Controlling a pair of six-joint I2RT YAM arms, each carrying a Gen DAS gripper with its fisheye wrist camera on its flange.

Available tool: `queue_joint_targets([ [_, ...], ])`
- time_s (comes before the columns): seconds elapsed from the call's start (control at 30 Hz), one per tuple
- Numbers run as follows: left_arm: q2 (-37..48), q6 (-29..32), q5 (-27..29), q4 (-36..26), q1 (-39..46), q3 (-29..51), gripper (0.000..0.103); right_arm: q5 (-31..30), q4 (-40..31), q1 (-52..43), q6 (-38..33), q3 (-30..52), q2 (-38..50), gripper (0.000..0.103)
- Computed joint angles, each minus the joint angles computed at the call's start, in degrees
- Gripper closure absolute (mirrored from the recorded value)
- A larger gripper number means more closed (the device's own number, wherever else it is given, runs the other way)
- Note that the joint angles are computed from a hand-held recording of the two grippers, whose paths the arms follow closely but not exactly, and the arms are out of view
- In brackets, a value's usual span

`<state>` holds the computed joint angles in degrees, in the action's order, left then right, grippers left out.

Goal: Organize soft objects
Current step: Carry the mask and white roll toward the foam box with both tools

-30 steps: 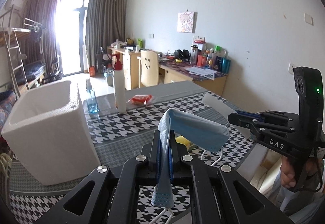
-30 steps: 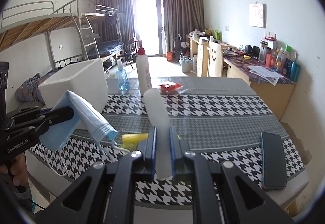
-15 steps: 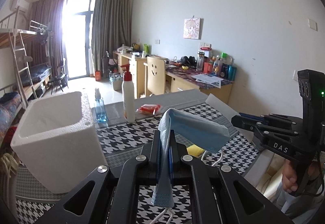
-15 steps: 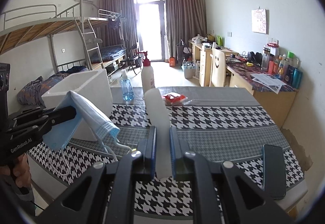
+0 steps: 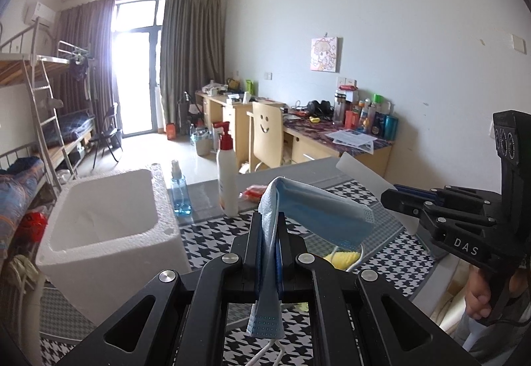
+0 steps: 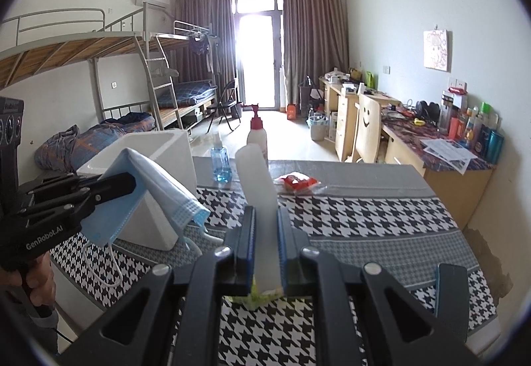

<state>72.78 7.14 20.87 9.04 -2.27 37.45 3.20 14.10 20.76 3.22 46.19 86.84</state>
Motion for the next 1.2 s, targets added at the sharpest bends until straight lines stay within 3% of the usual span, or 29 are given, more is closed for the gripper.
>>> queue_joint_targets([
  [1.2,3.02,-1.84,-2.41,2.11,7.16,7.14,0.097,-4.29,-3.48,1.07,-1.89,12.62,7.09,0.088],
])
